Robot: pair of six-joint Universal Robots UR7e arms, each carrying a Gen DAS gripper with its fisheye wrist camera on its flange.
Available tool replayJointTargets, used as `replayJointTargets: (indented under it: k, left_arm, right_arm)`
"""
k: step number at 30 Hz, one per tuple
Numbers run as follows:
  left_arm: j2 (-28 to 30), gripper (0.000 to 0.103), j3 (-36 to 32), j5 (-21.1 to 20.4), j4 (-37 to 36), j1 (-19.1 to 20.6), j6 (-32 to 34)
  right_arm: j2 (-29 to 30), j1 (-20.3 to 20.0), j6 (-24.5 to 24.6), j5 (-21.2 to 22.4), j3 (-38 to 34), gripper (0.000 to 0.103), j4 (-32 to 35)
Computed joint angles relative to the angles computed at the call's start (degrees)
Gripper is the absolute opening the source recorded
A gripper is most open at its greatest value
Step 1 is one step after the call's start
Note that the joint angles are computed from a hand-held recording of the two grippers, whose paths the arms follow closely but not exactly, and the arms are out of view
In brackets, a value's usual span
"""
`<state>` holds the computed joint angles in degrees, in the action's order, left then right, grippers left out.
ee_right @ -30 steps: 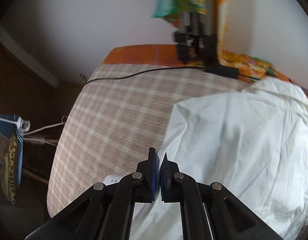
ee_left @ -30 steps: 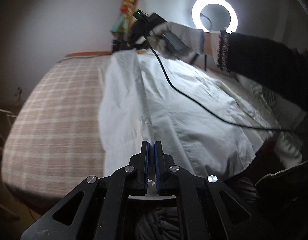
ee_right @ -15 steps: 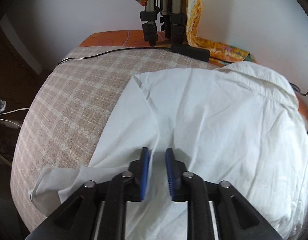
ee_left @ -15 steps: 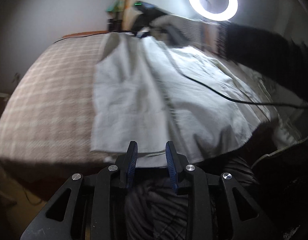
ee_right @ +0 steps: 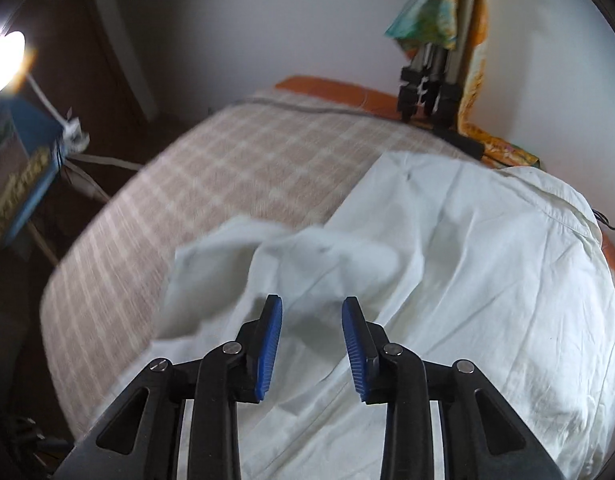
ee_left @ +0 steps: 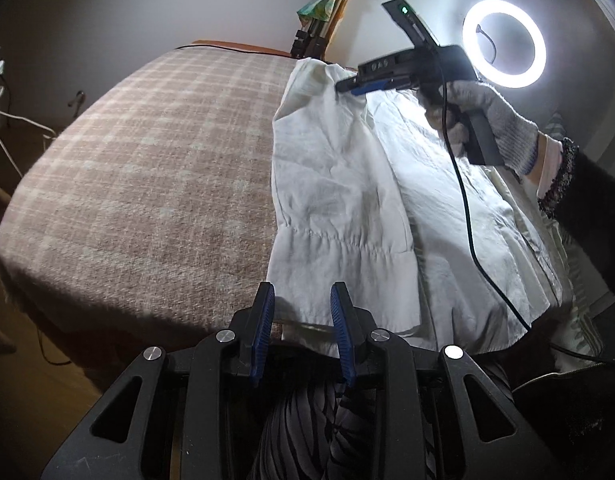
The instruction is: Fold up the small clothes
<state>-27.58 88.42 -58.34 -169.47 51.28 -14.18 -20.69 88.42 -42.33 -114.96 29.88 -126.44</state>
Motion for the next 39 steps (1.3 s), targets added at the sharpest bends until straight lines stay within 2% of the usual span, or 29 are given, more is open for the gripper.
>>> replayJointTargets:
  k: [4, 6, 8, 10, 16, 18, 20, 21, 22, 27, 29, 31, 35, 36, 38, 39]
  left_arm:
    - [-0.66, 0.027, 1.00, 0.64, -0.19, 0.02, -2.23]
    - [-1.39, 0.032, 1.84, 0.31, -0.30, 0.32, -4.07]
    - [-2.07, 0.040, 2.83, -0.19, -1.07, 0.59, -5.60]
    - [-2.23, 0.042, 3.04, -0.63, -1.49, 0.84, -6.00]
    - [-2.34, 0.042, 3.09, -4.84, -1.03, 2.09, -8.53]
    - [-2.25, 0.042, 3.58, -4.83, -2.42, 2.07, -8.89]
    - [-2.22, 0.042, 3.80, -5.25, -3.95, 2.18, -8.56]
    - [-2.18, 0.042, 3.76, -5.57, -4.43, 2.22, -8.31]
    - [-2.12, 0.042, 3.61, -6.04, -4.53, 2.31, -8.07]
    - [-1.36, 0.035, 1.95, -8.23, -3.98, 3.20, -8.26]
    - [-1.27, 0.021, 1.93, -9.12, -4.50, 3.46, -8.17]
    - [-1.04, 0.012, 1.53, -9.25, -4.49, 3.45, -7.44]
    - [-0.68, 0.005, 0.86, -9.38, -4.58, 3.44, -6.40]
    - [-0.64, 0.005, 0.83, -9.26, -4.92, 3.37, -6.18]
    - [-0.75, 0.004, 1.26, -9.31, -6.24, 3.21, -5.56]
    - [-0.79, 0.004, 1.28, -9.29, -6.37, 3.14, -5.49]
  right_arm:
    - [0.97, -0.55, -0.55, -3.73, 1.12, 0.033, -0.73]
    - [0.19, -0.90, -1.58, -3.60, 3.58, 0.034, -3.47]
    - [-0.45, -0.85, -1.13, -4.07, 4.47, 0.035, -3.49]
    - [-1.61, -0.69, -1.23, -4.24, 6.22, 0.036, -3.91]
    - [-9.95, 0.03, -4.84, -3.09, 20.85, 0.036, -7.24]
    - [-12.82, 0.33, -3.20, -3.77, 25.78, 0.039, -7.41]
    - [-15.36, 0.49, 0.50, -4.69, 29.87, 0.048, -6.68]
    - [-17.02, 0.34, 2.78, -3.91, 31.98, 0.053, -5.10]
    - [-18.16, 0.15, 4.60, -2.97, 33.35, 0.053, -3.64]
    - [-23.49, -1.01, 13.13, 3.73, 39.42, 0.053, 4.12]
    - [-24.24, -1.43, 16.03, 6.75, 39.93, 0.053, 7.93]
    - [-24.09, -1.32, 17.70, 6.62, 40.24, 0.053, 10.04]
    - [-24.54, -0.60, 17.15, 3.64, 43.39, 0.053, 7.04]
    - [-24.63, -0.47, 17.40, 3.23, 43.53, 0.050, 6.95]
    - [-24.68, -0.62, 18.62, 3.45, 43.35, 0.039, 7.47]
    - [-24.52, -0.72, 19.14, 3.68, 42.93, 0.026, 8.13]
